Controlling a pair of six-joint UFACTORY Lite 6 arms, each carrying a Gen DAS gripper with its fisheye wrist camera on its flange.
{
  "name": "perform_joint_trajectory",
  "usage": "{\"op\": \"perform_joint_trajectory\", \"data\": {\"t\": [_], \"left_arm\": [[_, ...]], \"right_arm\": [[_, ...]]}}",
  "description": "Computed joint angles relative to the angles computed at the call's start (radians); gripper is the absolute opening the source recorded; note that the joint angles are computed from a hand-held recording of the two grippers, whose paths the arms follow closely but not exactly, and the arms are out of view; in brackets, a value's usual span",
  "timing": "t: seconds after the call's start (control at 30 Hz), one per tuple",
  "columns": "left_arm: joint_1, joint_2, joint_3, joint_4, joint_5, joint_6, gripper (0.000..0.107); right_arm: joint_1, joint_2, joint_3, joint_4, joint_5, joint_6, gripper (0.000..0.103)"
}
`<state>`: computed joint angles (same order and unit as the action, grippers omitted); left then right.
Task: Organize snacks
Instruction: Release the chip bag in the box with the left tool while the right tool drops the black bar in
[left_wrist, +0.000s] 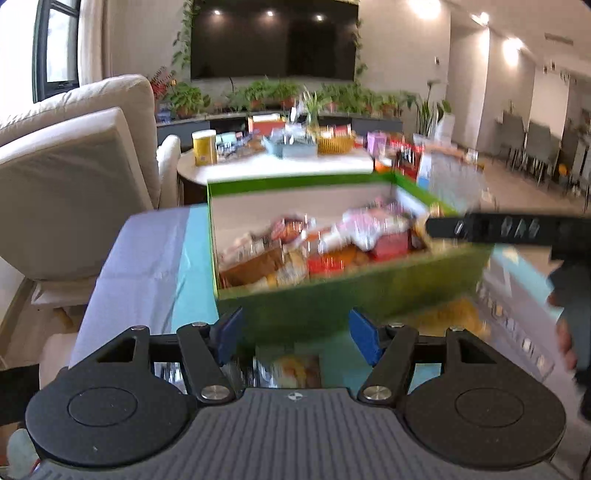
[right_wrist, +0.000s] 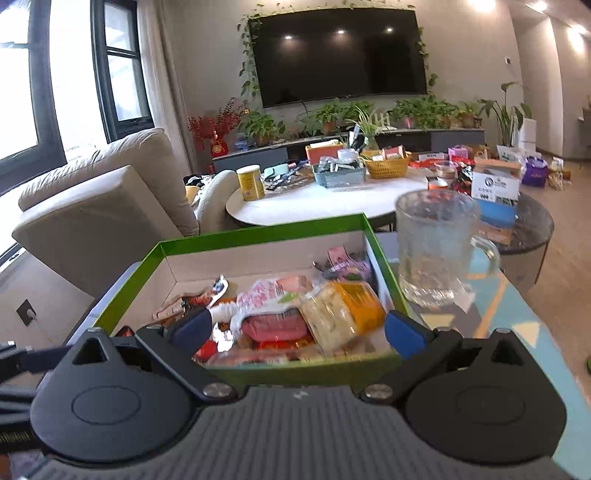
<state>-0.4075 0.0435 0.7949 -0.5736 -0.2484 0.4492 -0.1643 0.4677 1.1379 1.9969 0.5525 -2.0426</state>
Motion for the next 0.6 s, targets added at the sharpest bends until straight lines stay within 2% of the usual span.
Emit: {"op": "perform_joint_trajectory", "data": {"t": [0.07,0.17,0.2,0.33,0.4,0.5,0.57,0.6], "left_arm": [[-0.028,0.002,-0.026,-0.112,-0.024,0.113,0.060],[-0.038,0.029,-0.037,-0.145,-0.016,0.147,0.060],[-0.042,0.043,-0.032,-0.192,-0.012,0.185,0.060],[-0.030,0.064,-0.024,-0.207,0.033,0.161,0.060],[-0.031,0.055,-0.043,-0.157,0.023,0.092,0.060],[-0.026,0.040,-0.058,-0.094,0.031,0.029,0.059],[-0.017,0.031,-0.067,0.023,0.039,-0.085,0.058],[-0.012,0.028,-0.073,0.094,0.038,-0.154,0.052]], "right_arm": [[-0.017,-0.015,-0.027,-0.015,0.009,0.012,0.079],[-0.045,-0.022,-0.053,-0.053,0.021,0.033,0.079],[-0.054,-0.016,-0.054,-0.081,0.028,0.051,0.079],[-0.087,0.060,0.009,-0.277,0.085,0.217,0.079],[-0.096,0.110,0.055,-0.368,0.127,0.285,0.079],[-0.087,0.172,0.116,-0.455,0.195,0.267,0.079],[-0.070,0.198,0.143,-0.479,0.194,0.236,0.079],[-0.059,0.205,0.151,-0.466,0.181,0.214,0.079]]}}
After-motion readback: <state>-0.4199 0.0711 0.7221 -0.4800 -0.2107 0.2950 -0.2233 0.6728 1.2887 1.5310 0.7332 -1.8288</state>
